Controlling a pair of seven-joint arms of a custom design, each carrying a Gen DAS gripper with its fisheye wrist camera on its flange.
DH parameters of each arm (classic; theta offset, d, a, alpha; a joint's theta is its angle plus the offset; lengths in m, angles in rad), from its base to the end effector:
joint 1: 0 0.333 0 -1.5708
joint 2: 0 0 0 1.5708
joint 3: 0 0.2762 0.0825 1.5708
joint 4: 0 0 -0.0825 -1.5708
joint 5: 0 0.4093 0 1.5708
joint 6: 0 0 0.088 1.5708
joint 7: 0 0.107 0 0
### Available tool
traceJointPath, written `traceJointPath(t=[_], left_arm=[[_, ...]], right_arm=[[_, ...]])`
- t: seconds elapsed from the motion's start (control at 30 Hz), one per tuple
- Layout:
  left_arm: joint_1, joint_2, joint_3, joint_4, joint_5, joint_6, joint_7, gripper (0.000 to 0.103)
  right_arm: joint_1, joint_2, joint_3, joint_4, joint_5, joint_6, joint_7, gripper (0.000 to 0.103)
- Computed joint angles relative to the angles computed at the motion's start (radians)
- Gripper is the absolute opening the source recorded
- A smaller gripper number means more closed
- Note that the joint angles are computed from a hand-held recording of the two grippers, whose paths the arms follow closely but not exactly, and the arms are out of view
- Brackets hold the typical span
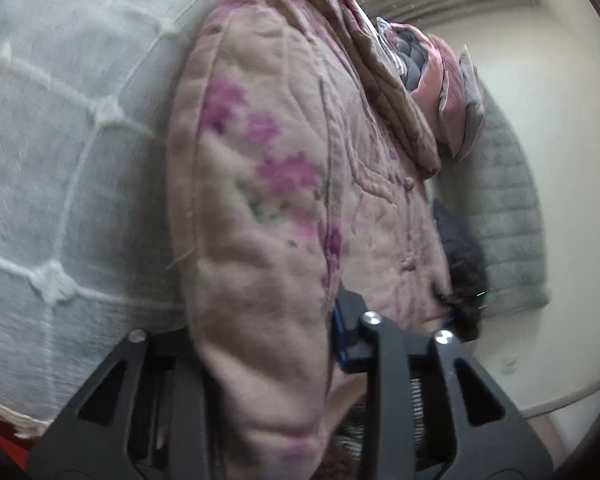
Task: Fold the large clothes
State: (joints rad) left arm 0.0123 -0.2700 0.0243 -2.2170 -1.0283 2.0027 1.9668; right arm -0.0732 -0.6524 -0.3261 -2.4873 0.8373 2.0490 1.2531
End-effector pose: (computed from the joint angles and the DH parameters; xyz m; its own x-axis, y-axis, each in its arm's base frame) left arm 0.5229 -0.0321 0.4731 -0.0443 -0.6115 0.7900 -0.9686 -0.1675 -0.1839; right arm 0.4108 -0.1348 0.5005 -0.1112 -0.5962 -0.7951 -0.8506 0.4708 -0.2341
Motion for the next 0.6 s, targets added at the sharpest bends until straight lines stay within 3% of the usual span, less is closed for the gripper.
traceJointPath(t=[0.17,0.4,0.6], left_arm=[[-0.024,-0.079,0.006,-0.037,-0.059,0.059,0.071,0.022],[-0.082,-0.178,0.023,-0.008,-0.154,0.169,0.134,0.019],[-0.116,-0.270,0.069,-0.006,-0.194,0.221,0.179,0.018]], right_arm=[[0.032,-0.077,0.008,0.006,0.036,0.054,-0.050,0.022],[0.096,-0.144,0.026,0.091,0.026,0.107,-0.052,0.019],[0.127,-0.284,0.002,0.062,0.023,0.130,-0.022,0.019]])
